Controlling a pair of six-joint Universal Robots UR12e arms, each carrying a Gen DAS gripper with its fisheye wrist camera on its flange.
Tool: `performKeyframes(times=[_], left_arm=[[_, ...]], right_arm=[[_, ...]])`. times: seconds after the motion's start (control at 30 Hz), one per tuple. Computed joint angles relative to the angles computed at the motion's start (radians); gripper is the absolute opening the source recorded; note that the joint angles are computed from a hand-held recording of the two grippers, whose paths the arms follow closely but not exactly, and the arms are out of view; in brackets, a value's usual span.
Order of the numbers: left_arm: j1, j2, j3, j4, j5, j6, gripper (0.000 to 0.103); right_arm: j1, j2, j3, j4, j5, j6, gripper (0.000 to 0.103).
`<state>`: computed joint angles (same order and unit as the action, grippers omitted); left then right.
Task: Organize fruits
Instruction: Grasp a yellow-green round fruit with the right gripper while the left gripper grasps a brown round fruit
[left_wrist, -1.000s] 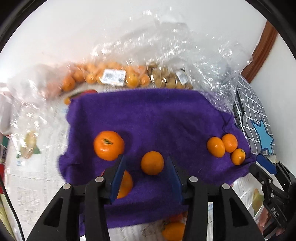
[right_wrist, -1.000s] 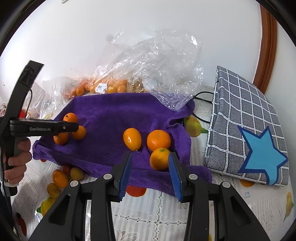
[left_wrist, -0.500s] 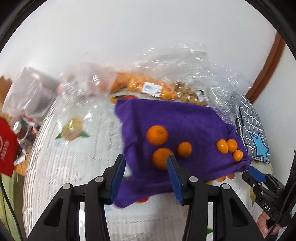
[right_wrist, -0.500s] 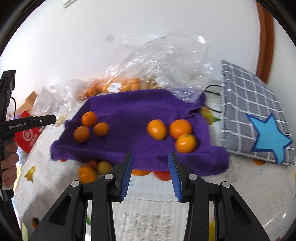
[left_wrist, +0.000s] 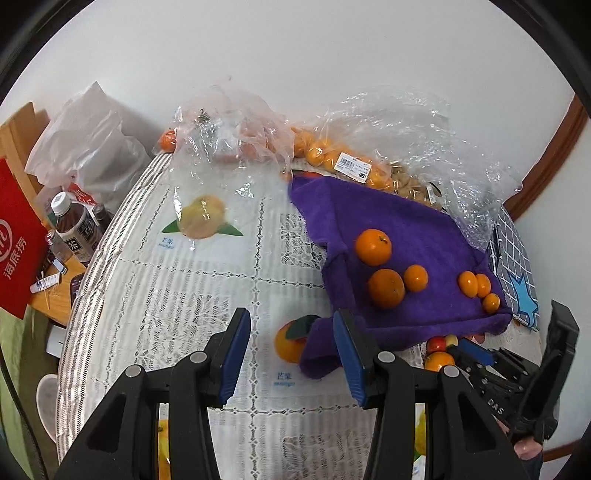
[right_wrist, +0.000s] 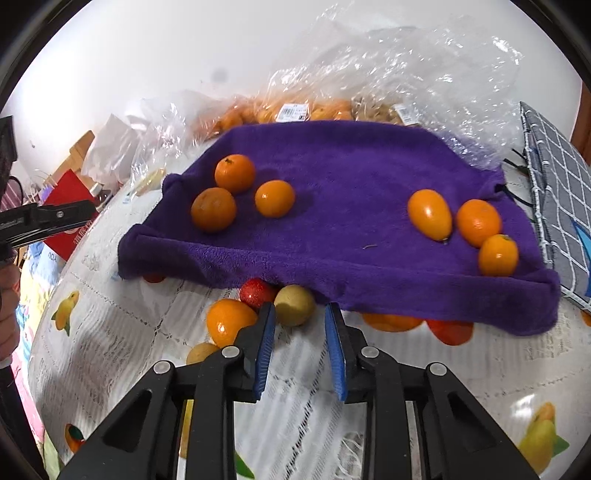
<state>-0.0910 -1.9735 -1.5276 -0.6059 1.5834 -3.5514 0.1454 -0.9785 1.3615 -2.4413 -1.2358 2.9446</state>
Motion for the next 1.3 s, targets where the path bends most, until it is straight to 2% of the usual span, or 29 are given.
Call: performKeyframes(times=[0.2, 0.37, 0.67, 1.0, 1.3], left_arm=[[0.003, 0.001, -0.01, 0.011, -0.019, 0.011, 0.045], [-0.001, -0.002, -0.007, 0.005, -0.033, 0.014, 0.045], [-0.031, -0.027, 0.025, -0.023, -0.073, 0.031, 0.045], [-0.089, -0.071, 0.077, -0.077, -0.158, 0.082, 0.045], [-0.126, -0.112, 0.132, -0.162, -0.155, 0.109, 0.045]], right_arm=[[-0.002, 0.011, -0.014, 0.02, 0.011, -0.005, 0.028], [-0.013, 0.02, -0.03, 0.053, 0.061, -0.002, 0.025], [-0.034, -0.039, 0.052, -0.039, 0.029, 0.005, 0.025], [-0.103, -0.125, 0.162, -0.125, -0.037, 0.044, 0.025], [-0.135, -0.163, 0.224, -0.167, -0.054, 0.06, 0.025]])
